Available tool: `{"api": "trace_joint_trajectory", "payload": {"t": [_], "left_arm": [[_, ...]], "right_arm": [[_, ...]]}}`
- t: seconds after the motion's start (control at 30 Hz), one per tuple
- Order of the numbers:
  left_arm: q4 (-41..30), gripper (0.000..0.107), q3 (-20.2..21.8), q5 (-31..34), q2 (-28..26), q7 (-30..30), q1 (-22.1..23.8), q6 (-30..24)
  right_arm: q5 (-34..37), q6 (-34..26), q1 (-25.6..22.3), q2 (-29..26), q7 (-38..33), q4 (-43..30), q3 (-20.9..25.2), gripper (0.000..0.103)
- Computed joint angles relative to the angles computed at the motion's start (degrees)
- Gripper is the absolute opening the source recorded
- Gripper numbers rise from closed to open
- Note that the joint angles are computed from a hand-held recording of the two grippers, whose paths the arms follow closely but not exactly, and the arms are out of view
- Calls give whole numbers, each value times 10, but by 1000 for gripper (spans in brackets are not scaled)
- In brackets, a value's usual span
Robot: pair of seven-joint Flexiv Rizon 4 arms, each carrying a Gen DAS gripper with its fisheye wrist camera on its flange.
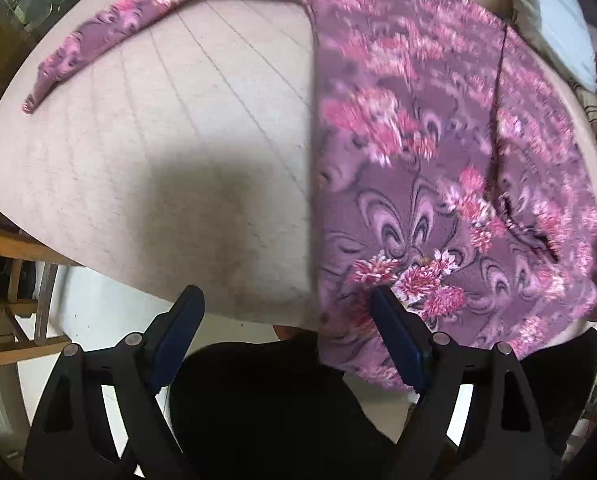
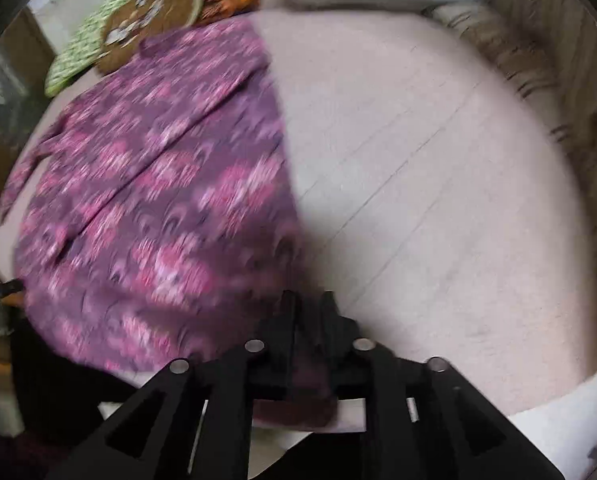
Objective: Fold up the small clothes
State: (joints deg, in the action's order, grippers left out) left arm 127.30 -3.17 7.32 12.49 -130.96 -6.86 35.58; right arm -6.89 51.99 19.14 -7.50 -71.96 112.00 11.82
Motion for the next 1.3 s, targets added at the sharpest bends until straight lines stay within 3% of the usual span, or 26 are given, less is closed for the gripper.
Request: {"api": "trace_joint_trajectory", "payload": {"t": [0.07,0.13,0.2,0.23,0.37,0.47,0.53,0.7,0.77,0.87,0.93,0.97,1.03,1.07,1.1,1.17,1.2,1.23,1.27,1.3], "left_arm": [[11,86,16,0,28,13,7,10],[20,86,35,5,53,24,27,23],[25,86,54,13,70,27,60,36],[28,86,61,12,73,25,77,42],[53,86,107,-17,83,19,144,71],[47,86,124,-9,80,19,199,65],[49,86,127,-12,74,12,220,74],[61,86,161,-58,77,76,257,83],[68,86,181,-98,85,106,256,60],[121,86,197,-198,91,134,243,123],[166,86,202,-303,85,154,215,202],[192,87,204,-391,75,173,184,265],[213,87,193,-512,56,207,141,341],[211,89,187,-539,42,210,135,359],[204,91,177,-530,29,194,144,366],[178,91,154,-412,17,116,199,350],[164,89,145,-376,11,98,213,339],[154,67,143,-357,7,97,215,332],[137,35,142,-348,-3,104,213,308],[133,20,149,-360,-9,125,206,295]], "right_arm": [[-16,23,3,4,2,-13,-2,17],[11,33,6,-4,-21,-47,6,19],[43,36,14,-20,-47,-83,18,26],[63,34,22,-36,-64,-110,27,32],[118,-25,57,-112,-132,-224,64,33],[112,-69,104,-180,-178,-307,80,35],[74,-85,150,-221,-174,-347,67,37],[103,-142,198,-319,-231,-479,97,37],[92,-145,234,-349,-228,-518,82,37],[79,-156,263,-374,-206,-546,64,37],[83,-160,264,-373,-213,-541,64,37],[76,-156,269,-371,-213,-535,57,37],[72,-161,270,-376,-211,-537,54,37],[74,-165,269,-376,-206,-540,54,37],[79,-168,266,-375,-200,-541,55,37],[93,-171,259,-375,-190,-545,60,37],[98,-172,256,-375,-189,-549,62,37],[101,-171,254,-374,-189,-548,62,37],[103,-167,252,-371,-188,-545,61,37],[106,-162,251,-369,-187,-541,62,37]]}}
